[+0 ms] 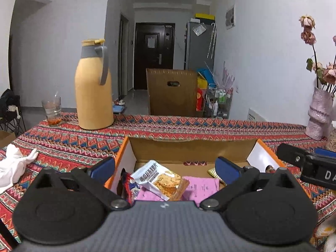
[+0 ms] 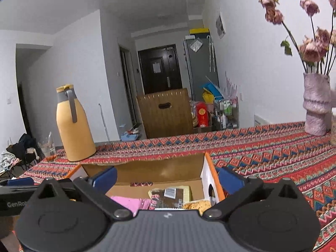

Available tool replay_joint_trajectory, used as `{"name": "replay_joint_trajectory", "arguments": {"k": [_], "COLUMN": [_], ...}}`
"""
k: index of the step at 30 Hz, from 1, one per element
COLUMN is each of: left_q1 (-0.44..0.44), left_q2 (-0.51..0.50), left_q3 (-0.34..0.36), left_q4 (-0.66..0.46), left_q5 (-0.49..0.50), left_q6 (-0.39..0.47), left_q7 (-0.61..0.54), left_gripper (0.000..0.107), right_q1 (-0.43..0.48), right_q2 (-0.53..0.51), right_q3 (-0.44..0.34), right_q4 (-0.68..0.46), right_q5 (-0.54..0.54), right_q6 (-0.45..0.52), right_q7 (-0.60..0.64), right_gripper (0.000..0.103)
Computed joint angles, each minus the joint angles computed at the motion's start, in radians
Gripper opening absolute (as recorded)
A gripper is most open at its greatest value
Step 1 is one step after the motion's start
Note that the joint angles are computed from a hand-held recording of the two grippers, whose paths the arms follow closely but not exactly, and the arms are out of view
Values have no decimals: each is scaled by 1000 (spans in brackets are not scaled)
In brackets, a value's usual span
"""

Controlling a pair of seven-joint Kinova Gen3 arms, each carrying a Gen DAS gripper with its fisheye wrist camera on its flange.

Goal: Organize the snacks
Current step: 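Open both tools inside the box and withdraw them, then grasp a white pumpkin-seed cookie packet with the right tool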

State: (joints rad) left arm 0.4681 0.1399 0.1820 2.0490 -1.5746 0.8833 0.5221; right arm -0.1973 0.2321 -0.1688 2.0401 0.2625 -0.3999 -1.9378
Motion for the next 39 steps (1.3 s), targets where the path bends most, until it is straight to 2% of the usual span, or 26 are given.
{"name": "replay_joint_trajectory", "arguments": {"k": [9,17,29,33,36,39], "left_q1": [42,61,57,56,56,54], "left_q2": [-60,-111,-143,-122,-100,-91], "left_q3": [42,79,106,103,95,85], "left_q4": [45,122,228,253,263,270], "left_q5": [39,97,180,167,150,132], "left_q6": [77,106,60,37,28,11], "left_q7": [-25,-37,-22,21,50,72], "left_gripper": [103,103,103,103,103,103], "right_q1": [16,-13,-45,-55,-48,-61], "right_q2": [-98,-168,-212,-209,-201,-193], "right_q3": [7,35,58,61,63,71], "right_q4": [93,179,261,284,284,279], "right_q5": [52,42,-78,-155,-158,-228], "right_q6": [-20,5,100,124,154,180], "right_q7": [-47,-21,111,193,190,260], "right_gripper": [103,103,103,103,103,103]}}
